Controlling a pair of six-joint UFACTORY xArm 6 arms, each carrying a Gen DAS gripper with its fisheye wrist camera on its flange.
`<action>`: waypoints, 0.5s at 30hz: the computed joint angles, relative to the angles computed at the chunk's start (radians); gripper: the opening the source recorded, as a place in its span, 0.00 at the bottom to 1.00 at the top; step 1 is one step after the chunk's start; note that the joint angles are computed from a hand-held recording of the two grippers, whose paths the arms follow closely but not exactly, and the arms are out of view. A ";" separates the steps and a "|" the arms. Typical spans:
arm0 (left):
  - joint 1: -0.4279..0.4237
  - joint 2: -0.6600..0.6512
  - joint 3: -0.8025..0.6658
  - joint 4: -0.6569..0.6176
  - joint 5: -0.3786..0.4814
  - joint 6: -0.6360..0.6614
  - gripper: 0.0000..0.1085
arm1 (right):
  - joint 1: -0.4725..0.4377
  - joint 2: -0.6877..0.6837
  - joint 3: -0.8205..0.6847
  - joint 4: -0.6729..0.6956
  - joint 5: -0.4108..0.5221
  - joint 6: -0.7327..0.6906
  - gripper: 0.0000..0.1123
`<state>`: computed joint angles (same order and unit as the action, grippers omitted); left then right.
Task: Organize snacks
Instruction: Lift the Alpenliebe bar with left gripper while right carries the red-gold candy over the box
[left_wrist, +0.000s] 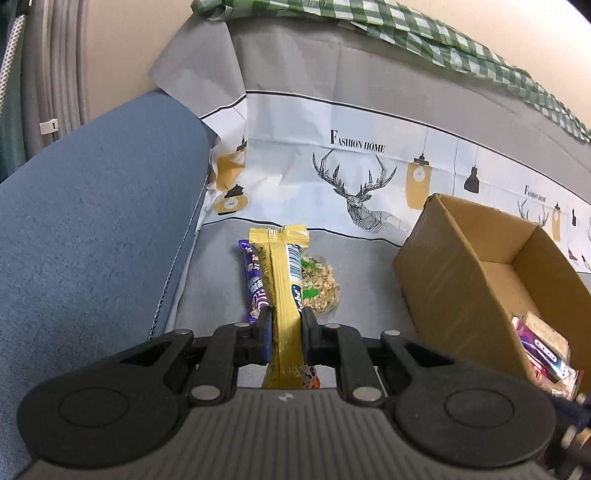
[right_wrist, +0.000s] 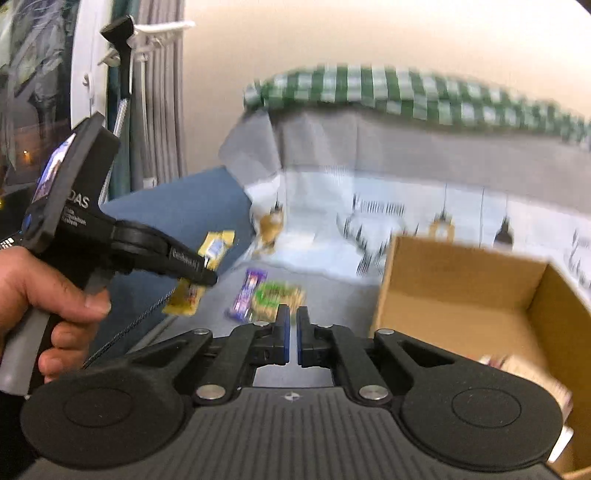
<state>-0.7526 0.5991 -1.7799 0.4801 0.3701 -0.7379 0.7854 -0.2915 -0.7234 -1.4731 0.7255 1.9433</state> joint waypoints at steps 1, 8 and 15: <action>0.002 0.000 0.001 -0.008 0.000 0.005 0.15 | 0.001 0.006 0.001 0.018 -0.017 -0.032 0.16; 0.011 0.009 -0.001 -0.054 0.010 0.050 0.15 | 0.074 0.197 -0.107 0.131 -0.036 -0.319 0.39; 0.017 -0.002 0.024 -0.075 0.004 0.087 0.15 | 0.003 0.373 -0.213 0.421 -0.059 -0.449 0.43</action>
